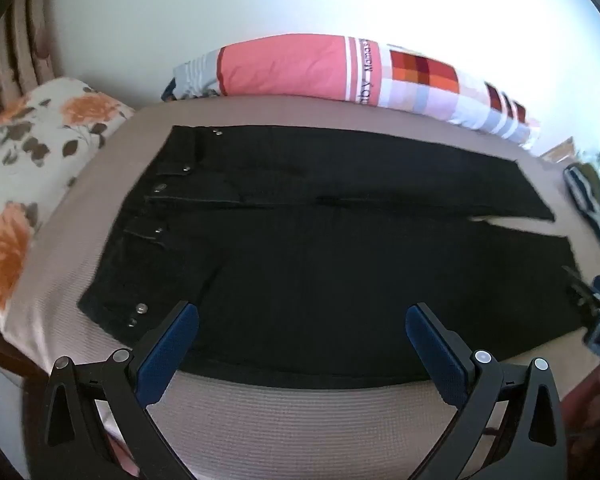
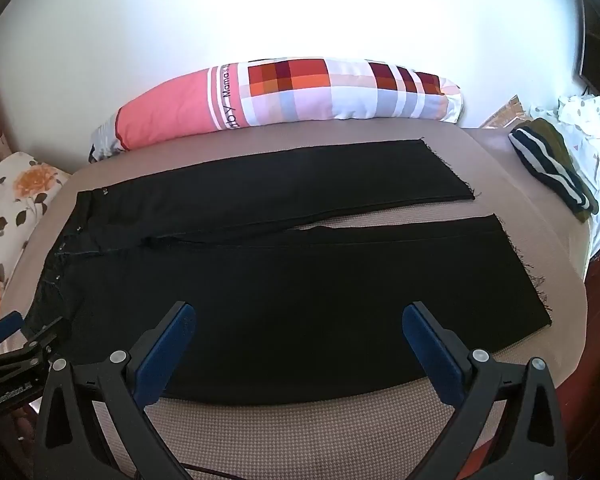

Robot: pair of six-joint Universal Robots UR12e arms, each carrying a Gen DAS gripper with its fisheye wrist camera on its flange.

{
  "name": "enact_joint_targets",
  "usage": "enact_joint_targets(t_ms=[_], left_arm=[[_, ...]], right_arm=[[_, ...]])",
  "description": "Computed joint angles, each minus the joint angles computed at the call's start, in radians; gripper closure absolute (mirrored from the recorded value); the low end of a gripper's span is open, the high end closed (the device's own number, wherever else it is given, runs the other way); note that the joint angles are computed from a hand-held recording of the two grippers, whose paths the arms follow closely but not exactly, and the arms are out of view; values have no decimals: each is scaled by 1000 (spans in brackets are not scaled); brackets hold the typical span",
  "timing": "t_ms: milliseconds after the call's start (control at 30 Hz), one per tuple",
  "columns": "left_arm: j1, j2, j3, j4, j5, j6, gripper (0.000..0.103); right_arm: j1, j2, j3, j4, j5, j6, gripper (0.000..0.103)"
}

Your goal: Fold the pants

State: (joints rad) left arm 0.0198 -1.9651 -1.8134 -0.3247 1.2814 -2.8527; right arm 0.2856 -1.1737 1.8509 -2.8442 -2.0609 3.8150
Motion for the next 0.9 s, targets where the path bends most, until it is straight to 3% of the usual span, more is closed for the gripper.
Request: enact_joint_targets(t_ms=[333,567,900], left_arm=[[0,-6,-14,61,7,5,0],[-5,-6,-10,43,30,14,0],[-18,-9,-9,54,115,19,0]], right_arm=[[4,7,-8,7,-6,-8,0],[5,12,-11,6,-2,-14,0],[6,13,-12,12,-4,-16,0]])
